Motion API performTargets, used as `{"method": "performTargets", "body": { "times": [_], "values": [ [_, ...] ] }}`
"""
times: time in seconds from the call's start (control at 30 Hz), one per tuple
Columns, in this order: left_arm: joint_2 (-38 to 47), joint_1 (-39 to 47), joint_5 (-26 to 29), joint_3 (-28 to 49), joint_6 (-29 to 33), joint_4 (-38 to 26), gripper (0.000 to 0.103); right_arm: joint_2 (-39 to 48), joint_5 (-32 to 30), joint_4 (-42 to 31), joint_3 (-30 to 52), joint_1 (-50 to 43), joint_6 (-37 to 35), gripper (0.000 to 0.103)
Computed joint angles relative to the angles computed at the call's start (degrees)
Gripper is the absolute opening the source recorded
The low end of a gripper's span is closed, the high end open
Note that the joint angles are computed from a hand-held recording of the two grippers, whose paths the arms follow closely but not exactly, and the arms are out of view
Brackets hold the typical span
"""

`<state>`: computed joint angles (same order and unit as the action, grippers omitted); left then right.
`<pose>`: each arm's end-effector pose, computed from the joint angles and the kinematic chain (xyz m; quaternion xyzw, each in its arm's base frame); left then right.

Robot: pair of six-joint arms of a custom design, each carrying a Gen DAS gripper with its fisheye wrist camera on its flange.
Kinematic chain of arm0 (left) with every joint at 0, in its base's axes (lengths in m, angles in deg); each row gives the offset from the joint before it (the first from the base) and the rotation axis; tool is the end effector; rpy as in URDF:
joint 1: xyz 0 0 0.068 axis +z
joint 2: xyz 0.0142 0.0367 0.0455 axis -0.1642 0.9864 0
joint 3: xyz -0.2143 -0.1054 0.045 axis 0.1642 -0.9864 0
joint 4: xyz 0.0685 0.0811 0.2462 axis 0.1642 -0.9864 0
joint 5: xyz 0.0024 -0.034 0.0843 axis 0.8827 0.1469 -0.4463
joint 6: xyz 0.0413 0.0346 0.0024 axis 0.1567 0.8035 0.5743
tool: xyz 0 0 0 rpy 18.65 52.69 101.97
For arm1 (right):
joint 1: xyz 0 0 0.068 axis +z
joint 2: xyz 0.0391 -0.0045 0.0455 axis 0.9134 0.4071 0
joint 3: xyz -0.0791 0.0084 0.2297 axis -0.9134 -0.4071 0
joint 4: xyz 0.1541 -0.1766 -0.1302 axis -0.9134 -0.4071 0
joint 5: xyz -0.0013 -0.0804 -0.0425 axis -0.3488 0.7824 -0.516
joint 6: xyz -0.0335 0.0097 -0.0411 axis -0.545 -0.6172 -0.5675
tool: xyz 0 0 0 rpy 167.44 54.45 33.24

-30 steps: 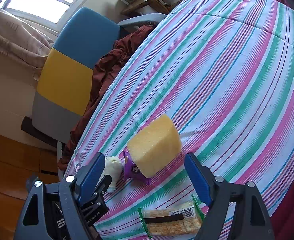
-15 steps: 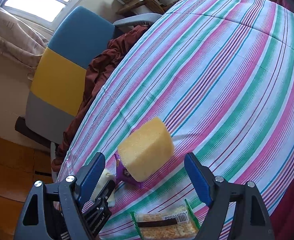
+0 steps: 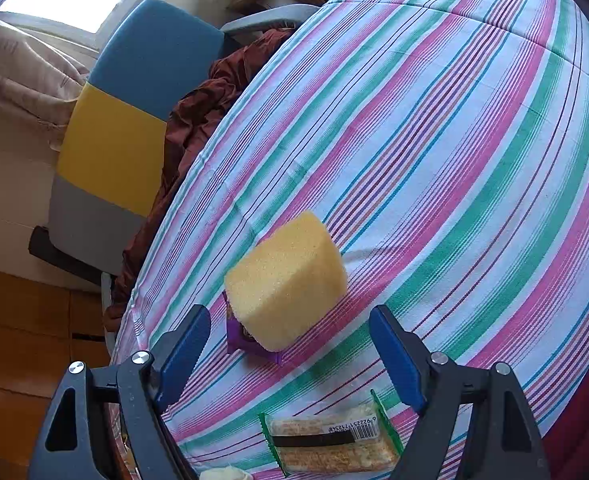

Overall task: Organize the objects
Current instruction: 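Grasp the yellow sponge block with the right gripper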

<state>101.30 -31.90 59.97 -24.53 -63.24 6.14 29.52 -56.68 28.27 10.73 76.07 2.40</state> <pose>0.2952 -0.1287 0.0286 0.2699 0.9146 -0.1196 0.2763 0.3336 0.0645 0.0546 0.3905 0.8507 0.2583 0.2391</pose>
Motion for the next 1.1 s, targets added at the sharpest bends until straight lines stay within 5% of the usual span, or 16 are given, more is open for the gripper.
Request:
{"method": "performTargets", "body": {
  "times": [0.27,0.5,0.87,0.97,1.1],
  "values": [
    [0.68,1.9,2.9,0.15,-0.11,0.72,0.052,-2.72,6.67,0.1,-0.87,0.93,-1.52,0.083],
    [1.2,3.07,4.97,-0.2,-0.47,1.84,0.053,1.74,9.26,-7.33,7.57,3.68,-8.6,0.084],
    [1.77,3.39,5.69,-0.28,-0.6,2.36,0.053,8.96,7.71,-10.91,15.16,2.85,-11.26,0.084],
    [1.65,3.25,5.42,-0.45,-0.47,2.56,0.053,11.54,10.18,-16.84,19.45,4.25,-13.22,0.056],
    [1.45,2.91,5.11,-0.79,-0.78,2.93,0.053,10.19,13.47,-13.72,17.17,4.45,-9.14,0.044]
  ]
}}
